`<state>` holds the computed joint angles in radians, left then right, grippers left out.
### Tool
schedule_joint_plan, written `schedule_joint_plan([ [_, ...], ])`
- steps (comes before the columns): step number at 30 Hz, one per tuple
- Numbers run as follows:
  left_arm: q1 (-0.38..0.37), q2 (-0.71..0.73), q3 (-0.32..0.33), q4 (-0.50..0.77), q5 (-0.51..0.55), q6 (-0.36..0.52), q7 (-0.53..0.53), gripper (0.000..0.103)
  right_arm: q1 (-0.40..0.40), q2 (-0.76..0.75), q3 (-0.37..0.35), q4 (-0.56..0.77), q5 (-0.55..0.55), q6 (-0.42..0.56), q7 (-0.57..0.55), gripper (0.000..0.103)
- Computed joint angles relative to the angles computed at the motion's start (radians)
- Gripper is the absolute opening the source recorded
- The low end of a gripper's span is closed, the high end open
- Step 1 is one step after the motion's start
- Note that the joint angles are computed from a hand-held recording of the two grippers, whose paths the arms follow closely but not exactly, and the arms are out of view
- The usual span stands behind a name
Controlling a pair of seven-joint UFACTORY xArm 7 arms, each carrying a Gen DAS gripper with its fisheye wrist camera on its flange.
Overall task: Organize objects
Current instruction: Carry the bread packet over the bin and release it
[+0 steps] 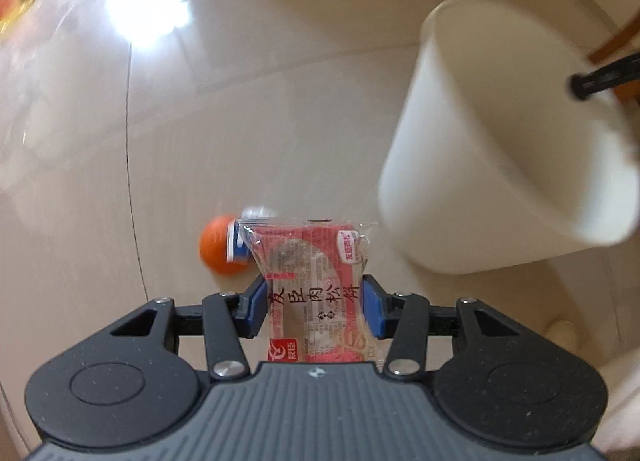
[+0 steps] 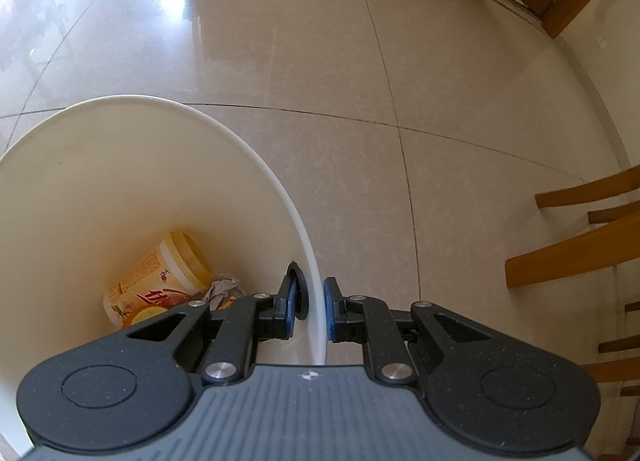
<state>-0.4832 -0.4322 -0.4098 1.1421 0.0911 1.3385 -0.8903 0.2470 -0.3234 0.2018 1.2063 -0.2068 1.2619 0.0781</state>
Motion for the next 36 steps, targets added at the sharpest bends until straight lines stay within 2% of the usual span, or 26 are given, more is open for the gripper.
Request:
schedule_joint_plan([
  [5,0.002,0.142,-0.027,0.292,0.08,0.104,0.07,0.047,0.0,0.006,-0.001,0.009,-0.001,0.004,-0.004,0.017],
  [9,-0.034,0.288,-0.05,0.505,0.179,0.131,0.088,0.048,0.0,0.002,-0.006,0.004,0.005,0.0,-0.012,0.017],
  [13,-0.1,0.438,-0.041,0.677,0.258,0.109,0.1,0.049,-0.001,-0.001,-0.004,0.003,0.004,-0.001,-0.014,0.017],
  [15,-0.128,0.478,-0.021,0.692,0.271,0.073,0.098,0.05,-0.001,-0.002,-0.003,0.002,0.004,0.0,-0.012,0.017],
  [16,-0.141,0.491,-0.01,0.697,0.279,0.051,0.096,0.055,-0.001,-0.002,-0.003,0.001,0.004,0.0,-0.013,0.017],
  [17,-0.152,0.498,0.003,0.697,0.276,0.037,0.096,0.07,-0.001,-0.003,-0.004,0.0,0.006,-0.001,-0.014,0.017],
  [19,-0.186,0.502,0.019,0.679,0.292,0.02,0.049,0.085,-0.001,-0.002,-0.006,0.001,0.011,-0.001,-0.015,0.017],
  [24,-0.223,0.466,0.067,0.656,0.278,0.055,0.032,0.085,-0.003,-0.002,-0.007,0.003,0.014,0.0,-0.02,0.016],
  [30,-0.21,0.428,0.076,0.613,0.282,0.085,-0.004,0.086,-0.004,0.0,-0.007,0.007,0.014,0.003,-0.018,0.016],
  [36,-0.167,0.355,0.07,0.525,0.292,0.109,-0.046,0.086,-0.004,-0.002,-0.005,0.004,0.013,0.002,-0.018,0.017],
])
